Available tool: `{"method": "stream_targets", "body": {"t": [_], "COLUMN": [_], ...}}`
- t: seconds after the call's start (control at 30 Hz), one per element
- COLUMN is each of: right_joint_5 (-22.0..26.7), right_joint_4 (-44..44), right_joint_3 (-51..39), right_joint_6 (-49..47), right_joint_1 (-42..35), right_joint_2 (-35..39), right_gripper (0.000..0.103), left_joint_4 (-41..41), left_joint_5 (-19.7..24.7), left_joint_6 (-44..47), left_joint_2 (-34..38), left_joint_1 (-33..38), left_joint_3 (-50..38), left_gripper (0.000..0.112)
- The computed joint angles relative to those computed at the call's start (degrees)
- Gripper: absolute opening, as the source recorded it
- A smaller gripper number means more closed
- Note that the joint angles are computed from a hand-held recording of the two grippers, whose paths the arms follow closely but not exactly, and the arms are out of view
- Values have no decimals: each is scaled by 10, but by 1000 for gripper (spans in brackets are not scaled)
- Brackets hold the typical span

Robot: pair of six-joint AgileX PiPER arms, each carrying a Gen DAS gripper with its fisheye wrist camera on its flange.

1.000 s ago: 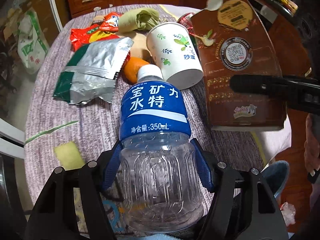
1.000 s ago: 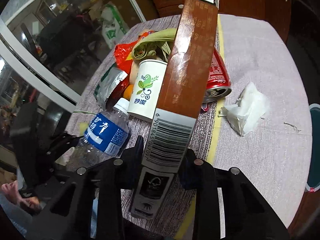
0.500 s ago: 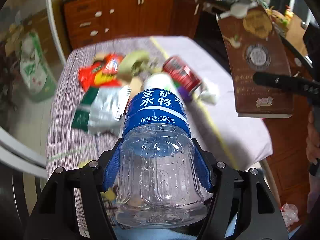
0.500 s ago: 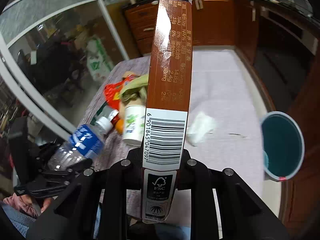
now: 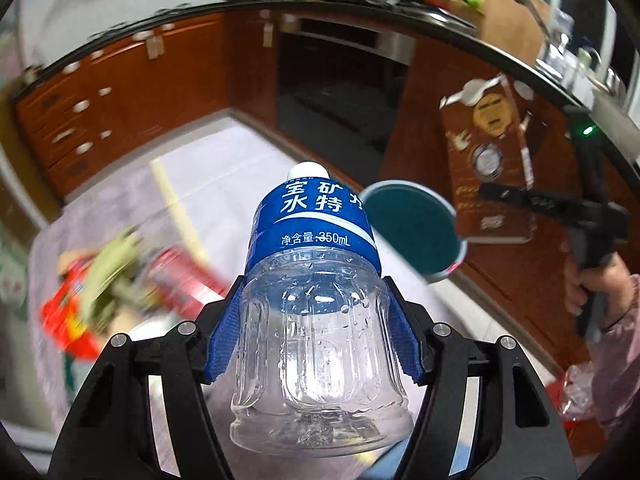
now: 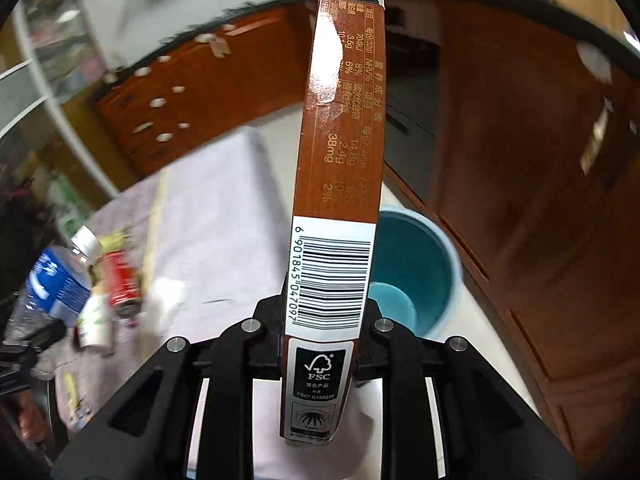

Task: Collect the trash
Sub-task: 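Carry the bottle and box to the teal bin and open both tools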

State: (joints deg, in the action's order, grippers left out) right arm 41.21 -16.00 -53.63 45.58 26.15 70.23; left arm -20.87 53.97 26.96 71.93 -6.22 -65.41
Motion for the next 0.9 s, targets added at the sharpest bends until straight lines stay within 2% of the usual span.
{"method": "stream_targets", "body": {"t": [0.03, 0.13, 0.27, 0.33, 0.47, 0.5, 0.57, 0.7, 0.87, 0.9], "right_joint_5": [-24, -78, -163, -185, -198, -196, -207, -213, -209, -213], "right_joint_4": [21, 66, 155, 199, 389, 418, 454, 494, 488, 474], "right_joint_3": [15, 46, 59, 56, 38, 35, 40, 54, 79, 85], "right_joint_6": [-25, -63, -154, -200, -394, -422, -456, -509, -507, -491], "right_joint_1": [-34, -72, -124, -139, -195, -203, -211, -235, -267, -270], "right_joint_2": [15, 57, 158, 197, 276, 287, 292, 285, 239, 228], "right_gripper": [20, 20, 20, 20, 24, 27, 44, 55, 73, 74], "left_joint_4": [12, 25, 45, 46, 55, 57, 59, 67, 64, 65], "left_joint_5": [-8, -31, -46, -51, -41, -38, -33, -23, -21, -21], "left_joint_6": [-28, -60, -89, -90, -105, -107, -104, -112, -107, -108], "left_joint_2": [29, 110, 207, 251, 324, 336, 360, 391, 389, 392], "left_joint_1": [-39, -103, -161, -175, -197, -200, -206, -217, -223, -225], "left_joint_3": [-22, -70, -133, -160, -224, -236, -257, -291, -283, -284], "left_gripper": [66, 66, 66, 66, 66, 66, 66, 66, 66, 66]}}
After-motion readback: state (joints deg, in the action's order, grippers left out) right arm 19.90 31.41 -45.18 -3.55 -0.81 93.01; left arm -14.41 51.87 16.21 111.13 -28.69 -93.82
